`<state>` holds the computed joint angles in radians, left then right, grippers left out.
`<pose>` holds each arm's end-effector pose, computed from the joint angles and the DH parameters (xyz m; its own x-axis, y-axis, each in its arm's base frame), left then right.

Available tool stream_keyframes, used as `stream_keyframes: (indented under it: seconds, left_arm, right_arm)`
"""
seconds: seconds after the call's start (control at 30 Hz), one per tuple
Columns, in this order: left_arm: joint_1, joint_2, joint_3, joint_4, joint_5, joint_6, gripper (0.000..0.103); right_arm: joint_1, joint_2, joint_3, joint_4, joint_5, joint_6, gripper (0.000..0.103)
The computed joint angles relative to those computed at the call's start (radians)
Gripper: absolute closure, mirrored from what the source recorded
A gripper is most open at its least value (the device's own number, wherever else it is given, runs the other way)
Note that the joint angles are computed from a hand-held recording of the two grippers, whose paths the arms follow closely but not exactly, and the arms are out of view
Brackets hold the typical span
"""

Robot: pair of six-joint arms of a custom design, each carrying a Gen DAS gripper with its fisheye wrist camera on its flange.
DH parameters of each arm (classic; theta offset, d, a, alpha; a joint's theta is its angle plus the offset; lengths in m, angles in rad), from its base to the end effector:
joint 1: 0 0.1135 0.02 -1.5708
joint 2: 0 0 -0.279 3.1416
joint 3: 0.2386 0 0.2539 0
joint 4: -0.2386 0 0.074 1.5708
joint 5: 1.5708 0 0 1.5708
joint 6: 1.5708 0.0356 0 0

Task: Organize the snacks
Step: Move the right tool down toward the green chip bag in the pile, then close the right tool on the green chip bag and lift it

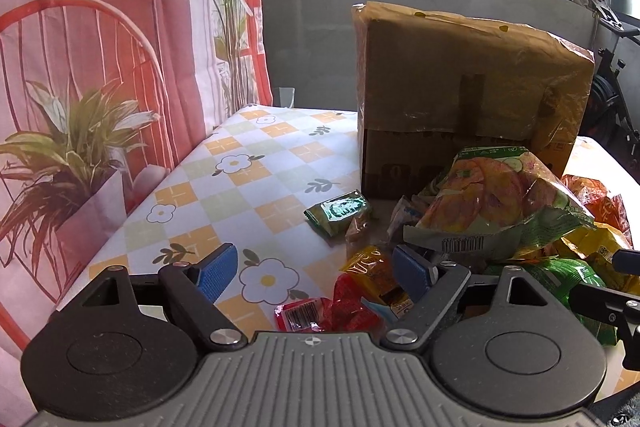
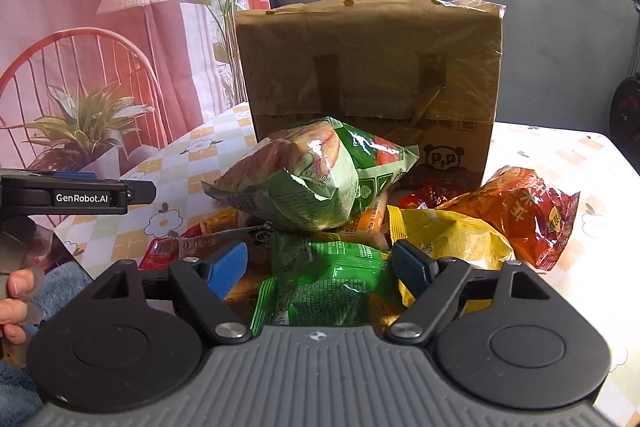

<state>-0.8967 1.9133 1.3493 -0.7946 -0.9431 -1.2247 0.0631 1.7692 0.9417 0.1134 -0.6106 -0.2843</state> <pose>0.2561 -0.2744 0.2023 -0.5385 -0.2110 -0.8158 -0.4544 0.8880 0.0703 0.3621 0.0433 0.1784 -0.4916 -0.2613 -0.8307 -0.6480 0.7471 0.1485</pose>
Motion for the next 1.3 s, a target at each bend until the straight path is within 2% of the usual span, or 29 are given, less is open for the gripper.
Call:
stream_keyframes:
  seconds: [0.33,0.47,0.53,0.67,1.0,1.3]
  left_arm:
    - [0.002,0.003,-0.010,0.029,0.003,0.013,0.017]
    - [0.006,0.010,-0.006,0.032,0.013,0.020,0.017]
    - [0.008,0.009,-0.013,0.048,0.019,0.031,0.017]
    - [0.012,-0.002,-0.036,0.085,0.031,0.051,0.017]
    - [0.012,-0.006,-0.049,0.113,0.045,0.074,0.017]
    - [0.015,-0.006,-0.056,0.126,0.066,0.084,0.017]
  right_arm:
    - [-0.004,0.055,0.066,-0.101,0.012,0.014,0.025]
    - [-0.002,0.098,0.090,-0.085,0.051,0.064,0.025]
    - [-0.008,0.123,0.101,-0.068,0.035,0.088,0.024]
    - [-0.002,0.140,0.100,-0.043,0.036,0.096,0.020]
    - [-0.019,0.194,0.157,-0.107,-0.010,0.148,0.009]
    - [-0.024,0.208,0.169,-0.122,-0.022,0.173,0.007]
